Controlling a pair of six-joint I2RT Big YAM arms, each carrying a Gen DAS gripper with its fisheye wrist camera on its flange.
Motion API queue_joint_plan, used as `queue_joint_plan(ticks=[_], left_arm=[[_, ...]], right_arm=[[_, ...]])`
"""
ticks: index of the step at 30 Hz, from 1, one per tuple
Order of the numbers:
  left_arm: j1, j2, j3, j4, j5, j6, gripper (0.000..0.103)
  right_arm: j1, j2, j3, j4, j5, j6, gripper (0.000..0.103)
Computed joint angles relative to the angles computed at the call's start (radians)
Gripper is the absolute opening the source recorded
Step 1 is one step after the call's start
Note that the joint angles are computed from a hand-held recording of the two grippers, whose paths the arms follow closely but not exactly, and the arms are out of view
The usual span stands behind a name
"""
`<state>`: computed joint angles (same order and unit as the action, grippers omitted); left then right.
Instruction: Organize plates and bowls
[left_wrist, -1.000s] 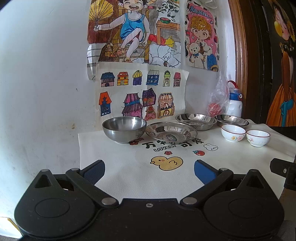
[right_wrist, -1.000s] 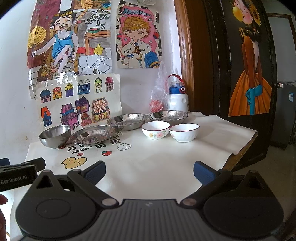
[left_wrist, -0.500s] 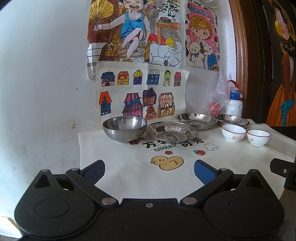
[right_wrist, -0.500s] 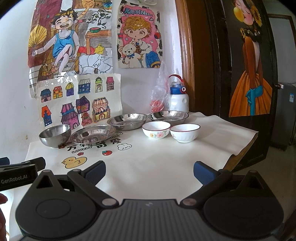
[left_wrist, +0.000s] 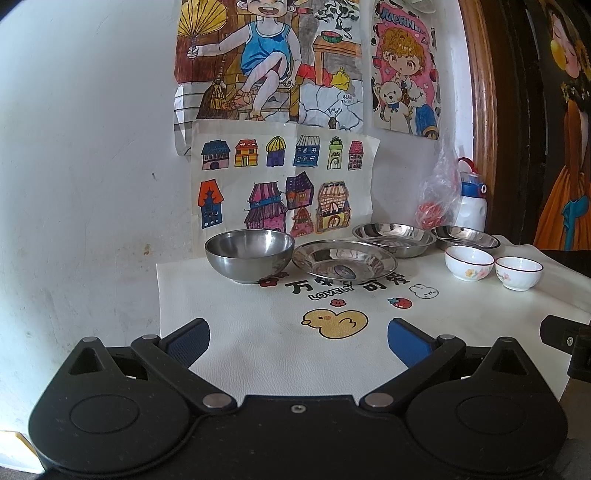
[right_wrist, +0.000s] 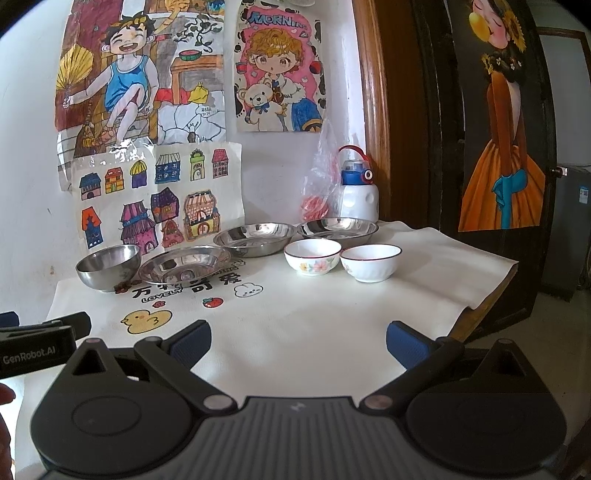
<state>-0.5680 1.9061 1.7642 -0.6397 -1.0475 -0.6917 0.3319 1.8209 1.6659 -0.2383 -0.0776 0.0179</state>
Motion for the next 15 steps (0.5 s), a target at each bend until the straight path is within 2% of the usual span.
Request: queue_joint_plan(ticks=[8, 11, 15], left_arm=[[0.016, 0.031, 0.051, -0.056, 0.027, -0.005, 0.102], [0.027, 0.050, 0.082, -0.083, 0.050, -0.003, 0.102], [0.045, 0.073, 0.122, -0.091, 0.080, 0.022, 0.102]], right_arm=[[-0.006, 0.044, 0.056, -0.033, -0.010, -0.011, 0.103], [-0.011, 0.077, 0.106, -0.065, -0.016, -0.019, 0.103], [-0.025, 0.146, 0.224, -0.141, -0.068, -0.046, 0.103]])
